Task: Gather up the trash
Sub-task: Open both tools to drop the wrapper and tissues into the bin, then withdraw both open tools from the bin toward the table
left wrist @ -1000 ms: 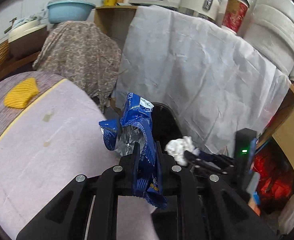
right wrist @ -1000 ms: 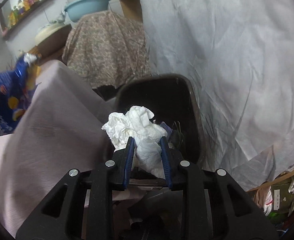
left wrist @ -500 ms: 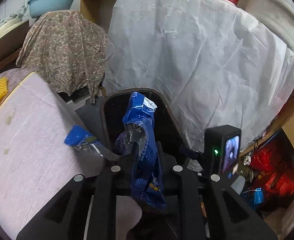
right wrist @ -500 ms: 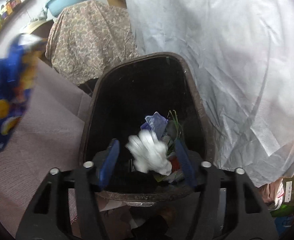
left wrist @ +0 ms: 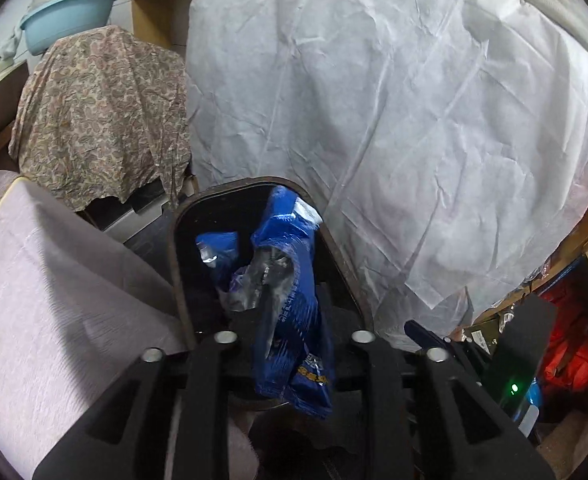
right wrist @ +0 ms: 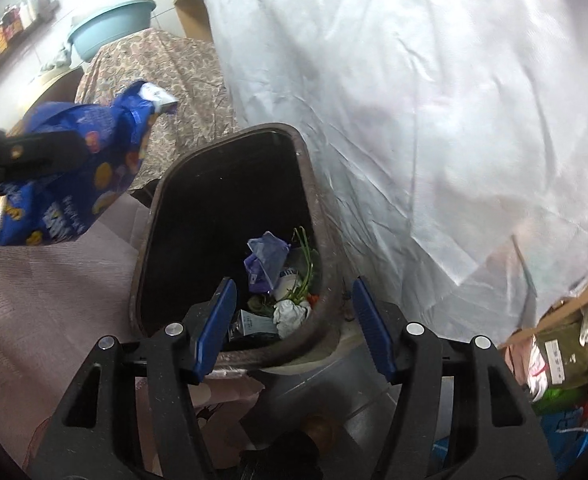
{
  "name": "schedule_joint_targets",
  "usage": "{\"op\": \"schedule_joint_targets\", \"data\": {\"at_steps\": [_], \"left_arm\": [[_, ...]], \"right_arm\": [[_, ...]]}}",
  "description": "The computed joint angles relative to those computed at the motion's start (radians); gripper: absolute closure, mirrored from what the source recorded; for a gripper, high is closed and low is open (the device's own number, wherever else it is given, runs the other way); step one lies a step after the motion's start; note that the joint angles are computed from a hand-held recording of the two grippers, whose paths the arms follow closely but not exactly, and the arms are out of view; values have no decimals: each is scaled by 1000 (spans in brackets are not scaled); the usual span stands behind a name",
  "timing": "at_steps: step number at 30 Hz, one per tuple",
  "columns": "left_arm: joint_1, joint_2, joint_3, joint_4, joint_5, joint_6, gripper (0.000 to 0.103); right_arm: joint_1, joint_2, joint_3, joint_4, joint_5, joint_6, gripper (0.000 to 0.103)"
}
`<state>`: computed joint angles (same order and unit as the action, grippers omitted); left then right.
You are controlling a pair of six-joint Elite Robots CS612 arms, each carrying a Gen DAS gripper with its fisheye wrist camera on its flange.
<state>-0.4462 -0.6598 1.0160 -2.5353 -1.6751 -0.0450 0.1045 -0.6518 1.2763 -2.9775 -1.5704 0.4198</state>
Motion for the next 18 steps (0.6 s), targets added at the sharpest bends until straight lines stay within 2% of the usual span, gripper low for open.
{"op": "schedule_joint_targets", "data": {"at_steps": [1, 2, 3, 9, 18], "left_arm": [[2, 2, -5, 4, -6, -6, 60], [3, 3, -7, 1, -11, -11, 47], [5, 1, -1, -15, -13, -19, 39], [18, -16, 24, -36, -32, -43, 31], [36, -66, 101, -76, -36, -18, 28]], "right_arm": [[-1, -2, 4, -1, 2, 2, 42], [-2, -4, 8, -3, 2, 2, 42], [-1, -5, 11, -3, 0, -1, 42], [1, -9, 15, 1, -3, -3, 41], [11, -22, 19, -3, 10, -31, 39]]}}
